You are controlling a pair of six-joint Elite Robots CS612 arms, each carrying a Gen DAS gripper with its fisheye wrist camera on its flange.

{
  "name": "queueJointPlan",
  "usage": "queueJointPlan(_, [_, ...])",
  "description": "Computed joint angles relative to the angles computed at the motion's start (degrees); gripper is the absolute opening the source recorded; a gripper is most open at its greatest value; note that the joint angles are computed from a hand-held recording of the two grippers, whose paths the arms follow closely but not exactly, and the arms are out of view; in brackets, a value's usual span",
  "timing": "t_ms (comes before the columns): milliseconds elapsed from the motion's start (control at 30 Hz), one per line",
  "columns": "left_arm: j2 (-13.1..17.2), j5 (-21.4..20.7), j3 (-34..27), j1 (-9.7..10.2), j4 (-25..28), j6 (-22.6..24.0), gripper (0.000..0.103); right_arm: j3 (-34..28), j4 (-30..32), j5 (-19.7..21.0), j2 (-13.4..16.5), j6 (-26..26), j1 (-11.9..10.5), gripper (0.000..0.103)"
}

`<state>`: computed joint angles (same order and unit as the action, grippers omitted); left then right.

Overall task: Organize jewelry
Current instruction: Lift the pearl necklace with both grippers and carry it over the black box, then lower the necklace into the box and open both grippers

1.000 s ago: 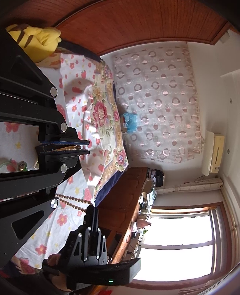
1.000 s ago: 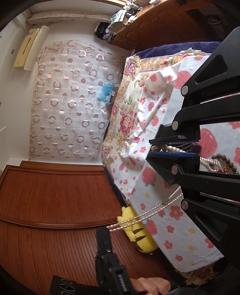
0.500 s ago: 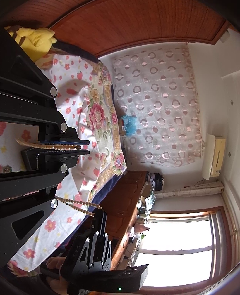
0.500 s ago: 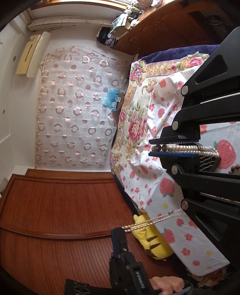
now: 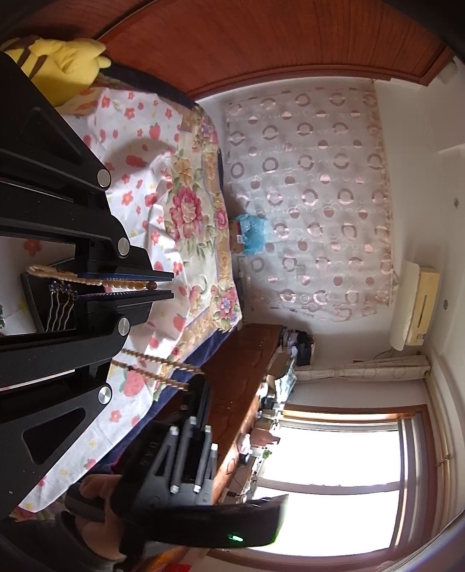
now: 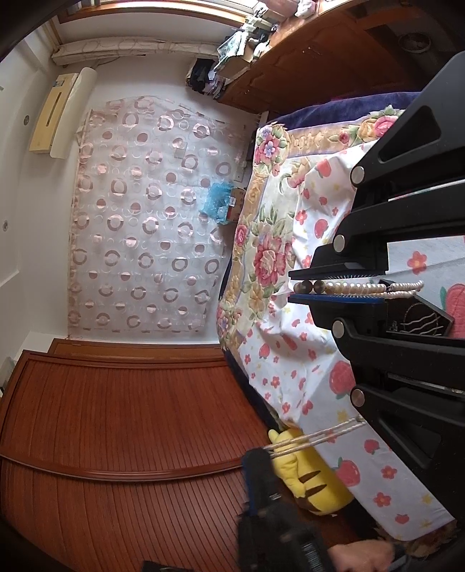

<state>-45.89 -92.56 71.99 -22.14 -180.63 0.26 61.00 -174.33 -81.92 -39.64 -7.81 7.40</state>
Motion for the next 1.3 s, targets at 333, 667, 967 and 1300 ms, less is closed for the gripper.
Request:
queueJointPlan(333, [1.5,-1.4,-2.0,0.06,1.7,-1.5,0.004,-3.0,1.7,-0.3,1.1,0.2,0.0,0.008])
queueJointPlan(667, [1.6,-1.7,-2.2,-0.18,2.5,-1.5,0.004,-5.6,5.5,0.2,2.7,-0.3,0.2,0.008])
queueJointPlan(967, [3.8,-1.6,-3.5,-0.12,8.0,-1.5,0.004,-6.1,9.3,0.4,4.5,-0.3,0.5,0.008])
queueJointPlan(1300, [5.4,-1.8,-2.9,0.25,11.0,-1.0,0.004,-6.1,13.3,2.3,6.4,1.5,0.6,0.009])
